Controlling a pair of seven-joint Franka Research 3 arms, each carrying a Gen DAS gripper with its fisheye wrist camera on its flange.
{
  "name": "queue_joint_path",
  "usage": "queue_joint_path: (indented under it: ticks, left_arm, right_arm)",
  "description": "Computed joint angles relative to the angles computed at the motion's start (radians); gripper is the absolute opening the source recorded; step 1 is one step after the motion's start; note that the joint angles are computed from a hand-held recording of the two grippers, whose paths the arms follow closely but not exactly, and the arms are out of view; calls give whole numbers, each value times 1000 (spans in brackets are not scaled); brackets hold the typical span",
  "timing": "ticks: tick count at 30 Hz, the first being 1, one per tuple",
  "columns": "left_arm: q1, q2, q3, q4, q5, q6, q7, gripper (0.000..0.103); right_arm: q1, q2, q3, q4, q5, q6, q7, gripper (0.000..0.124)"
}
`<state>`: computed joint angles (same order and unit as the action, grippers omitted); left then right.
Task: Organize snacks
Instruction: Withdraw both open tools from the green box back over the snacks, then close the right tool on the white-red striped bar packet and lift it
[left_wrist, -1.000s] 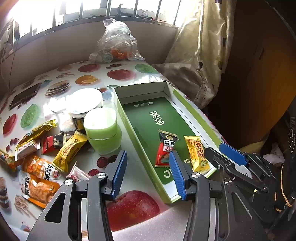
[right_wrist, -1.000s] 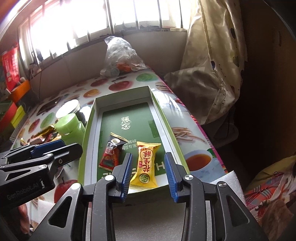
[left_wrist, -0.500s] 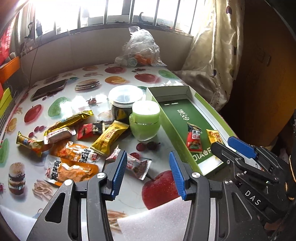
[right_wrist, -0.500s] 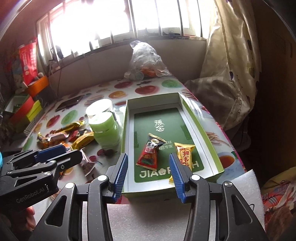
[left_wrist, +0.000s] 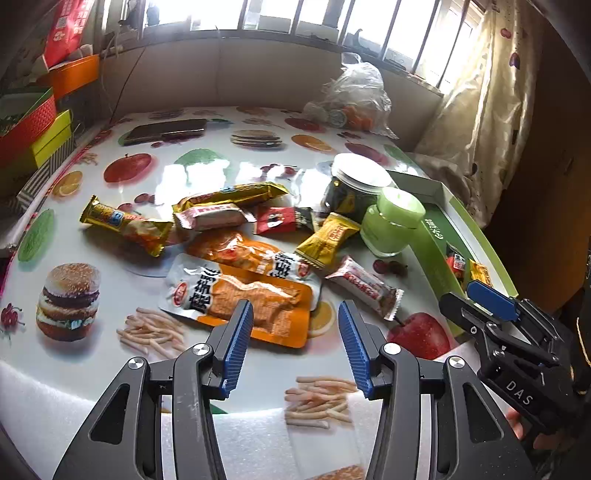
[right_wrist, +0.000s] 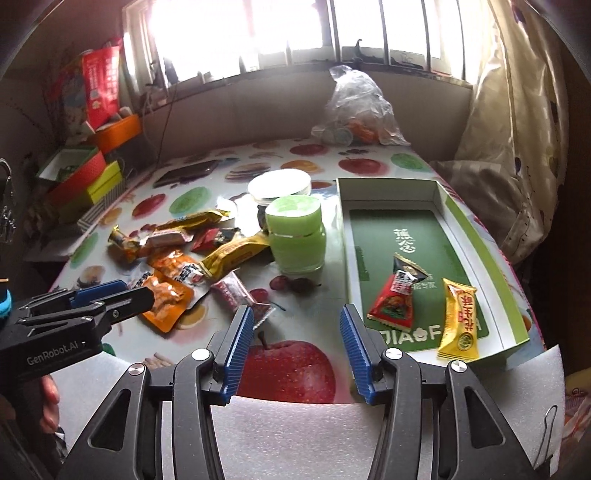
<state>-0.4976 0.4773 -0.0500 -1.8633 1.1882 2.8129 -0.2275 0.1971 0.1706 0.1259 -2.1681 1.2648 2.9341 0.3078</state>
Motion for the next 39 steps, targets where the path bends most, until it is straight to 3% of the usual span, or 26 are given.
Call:
queue_joint_path:
  ticks: [7, 12, 22, 23, 26, 29, 35, 39]
  left_arm:
    - [25, -44, 10, -85, 40, 6, -95, 49]
    - [52, -57, 4, -118, 71, 24, -143, 49]
    - [92, -36, 6, -130, 39, 102, -145, 49]
    - [91, -34, 10, -130, 36, 108, -145, 49]
    - [87, -30, 20, -131, 23, 118, -145, 49]
    - [87, -23, 29, -131, 9, 139, -140, 49]
    - [78, -18, 48, -127, -3, 162, -136, 49]
    - [76, -13, 64, -126, -19, 192, -136, 49]
  right_arm:
    - [20, 66, 19, 51, -145, -20, 57, 49]
    - [29, 118, 21, 87, -290, -17, 163, 53]
    - [36, 184, 29, 127, -558, -21, 358, 54]
    - [16, 183, 51, 127, -546, -28, 344, 53]
    - [-15, 177, 91, 123, -513, -45, 299, 32]
    - [-21, 171, 106, 121, -493, -67, 261, 21]
    - [-15, 150, 117, 118, -437, -154, 143, 20]
    - [-6, 148, 107, 137, -395, -255, 92, 20]
